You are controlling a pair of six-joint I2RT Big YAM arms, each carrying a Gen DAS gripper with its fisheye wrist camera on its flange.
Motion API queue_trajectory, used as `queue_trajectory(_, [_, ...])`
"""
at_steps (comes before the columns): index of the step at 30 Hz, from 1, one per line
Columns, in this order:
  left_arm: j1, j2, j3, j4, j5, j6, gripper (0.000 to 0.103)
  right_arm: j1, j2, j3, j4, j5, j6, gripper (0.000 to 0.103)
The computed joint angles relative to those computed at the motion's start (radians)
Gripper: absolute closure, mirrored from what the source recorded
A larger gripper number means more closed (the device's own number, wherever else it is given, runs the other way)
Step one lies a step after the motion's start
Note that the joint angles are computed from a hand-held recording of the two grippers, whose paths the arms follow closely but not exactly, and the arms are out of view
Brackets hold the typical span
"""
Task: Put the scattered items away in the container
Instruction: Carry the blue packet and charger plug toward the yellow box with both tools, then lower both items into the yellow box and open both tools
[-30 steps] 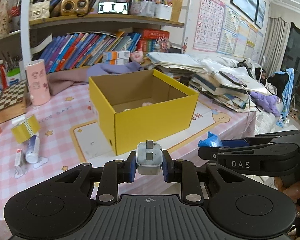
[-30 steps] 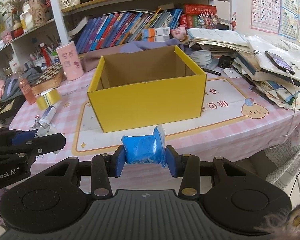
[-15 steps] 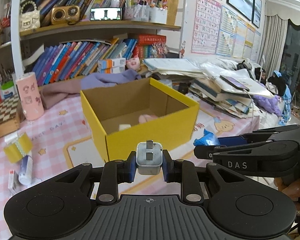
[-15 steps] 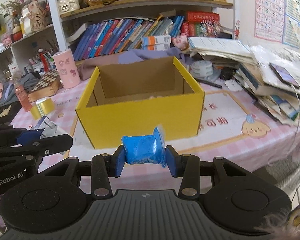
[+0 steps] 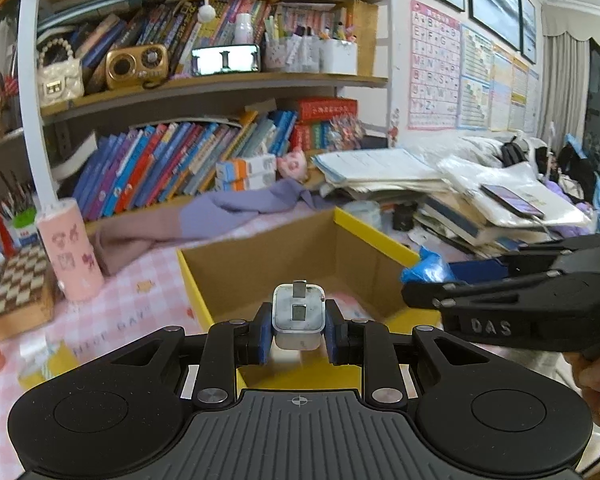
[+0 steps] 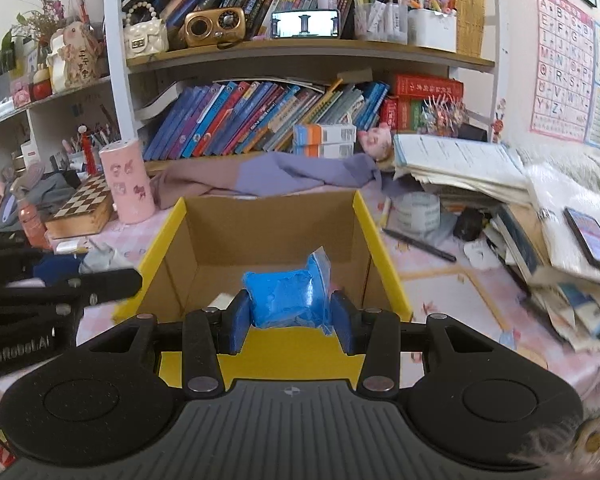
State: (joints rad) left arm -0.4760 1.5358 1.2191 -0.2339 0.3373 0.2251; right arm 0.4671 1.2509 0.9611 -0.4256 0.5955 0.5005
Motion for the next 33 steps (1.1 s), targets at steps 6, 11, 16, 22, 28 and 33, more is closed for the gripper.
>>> queue_trajectory(6, [-0.015, 0.107, 0.13, -0.029, -0.059, 0.013, 0.079, -0.081, 0.068, 0.045, 0.047, -0.123, -0.134, 0.063])
queue_trajectory(11, [-0.026, 0.214, 0.263, -0.134, -0.098, 0.05, 0.079, -0.137, 0.145, 0.099, 0.041, -0.228, -0.235, 0.063])
queue_trajectory(16, [-0.038, 0.306, 0.376, -0.234, -0.142, 0.085, 0.079, -0.188, 0.225, 0.164, -0.006, -0.322, -0.312, 0.063])
queue_trajectory(22, [-0.05, 0.389, 0.48, -0.331, -0.173, 0.105, 0.079, -0.233, 0.303, 0.232, -0.074, -0.411, -0.381, 0.063])
queue_trajectory(28, [-0.059, 0.439, 0.543, -0.406, -0.201, 0.112, 0.079, -0.258, 0.357, 0.278, -0.143, -0.465, -0.391, 0.063])
queue_trajectory(33, [-0.065, 0.446, 0.553, -0.421, -0.205, 0.117, 0.078, -0.271, 0.373, 0.29, -0.166, -0.478, -0.383, 0.062])
